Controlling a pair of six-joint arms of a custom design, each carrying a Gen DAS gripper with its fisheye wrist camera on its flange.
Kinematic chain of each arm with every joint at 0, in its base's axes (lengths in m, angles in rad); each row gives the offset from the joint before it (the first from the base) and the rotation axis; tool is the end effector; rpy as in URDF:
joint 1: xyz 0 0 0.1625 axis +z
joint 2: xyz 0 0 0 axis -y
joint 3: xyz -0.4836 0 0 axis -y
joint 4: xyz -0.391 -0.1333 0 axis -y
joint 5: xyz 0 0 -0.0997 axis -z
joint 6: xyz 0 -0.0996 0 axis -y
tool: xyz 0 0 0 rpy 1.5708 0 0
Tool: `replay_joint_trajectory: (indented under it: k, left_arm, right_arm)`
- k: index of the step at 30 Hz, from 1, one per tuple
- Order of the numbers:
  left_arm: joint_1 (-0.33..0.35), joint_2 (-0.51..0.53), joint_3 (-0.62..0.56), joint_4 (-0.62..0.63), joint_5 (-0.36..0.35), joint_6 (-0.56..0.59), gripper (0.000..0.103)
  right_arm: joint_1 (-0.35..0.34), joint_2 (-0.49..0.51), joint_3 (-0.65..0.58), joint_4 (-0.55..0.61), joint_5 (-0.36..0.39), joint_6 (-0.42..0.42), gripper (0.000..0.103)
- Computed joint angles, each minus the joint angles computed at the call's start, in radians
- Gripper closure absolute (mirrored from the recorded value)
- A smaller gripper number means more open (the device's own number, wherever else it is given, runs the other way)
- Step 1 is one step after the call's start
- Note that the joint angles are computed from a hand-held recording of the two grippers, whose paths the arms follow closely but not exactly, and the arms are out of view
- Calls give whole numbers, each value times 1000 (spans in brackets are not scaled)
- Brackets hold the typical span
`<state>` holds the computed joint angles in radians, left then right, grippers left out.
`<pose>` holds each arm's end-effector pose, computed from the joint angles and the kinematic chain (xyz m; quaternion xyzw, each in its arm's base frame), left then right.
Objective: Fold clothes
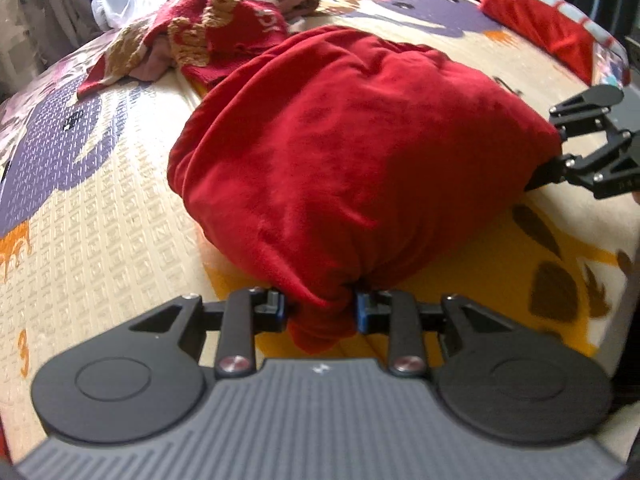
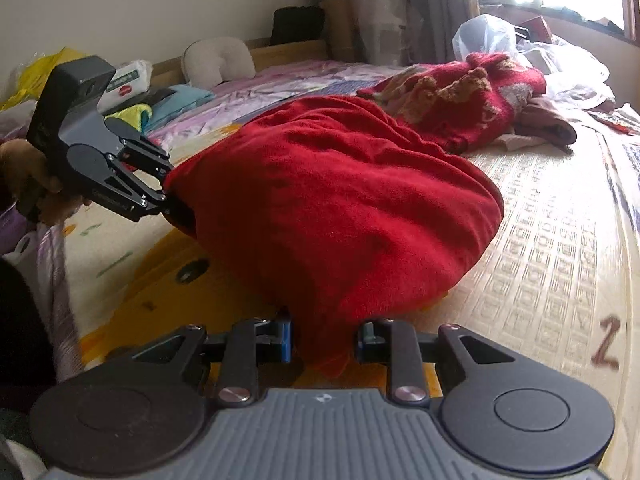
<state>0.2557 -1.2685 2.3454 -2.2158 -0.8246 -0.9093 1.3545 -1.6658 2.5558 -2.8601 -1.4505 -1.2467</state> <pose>-0.3258 -0.2928 0.1717 0.2598 0.8752 -0.2309 0.3365 0.0709 -0.3540 0.2877 0.4924 -0.8455 0.1867 0.0884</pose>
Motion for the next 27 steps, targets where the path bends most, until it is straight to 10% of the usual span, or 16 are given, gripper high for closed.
replay_joint_trajectory:
  k: [22,27]
  left_arm:
    - [-226,-91,-83,574,-42,-383,50]
    - [-235,-71,-109,503,47,-312,50]
  right_arm:
    - [22,-270,79,82,-52,25,59]
    - [50,-280,83,44,-61,21,59]
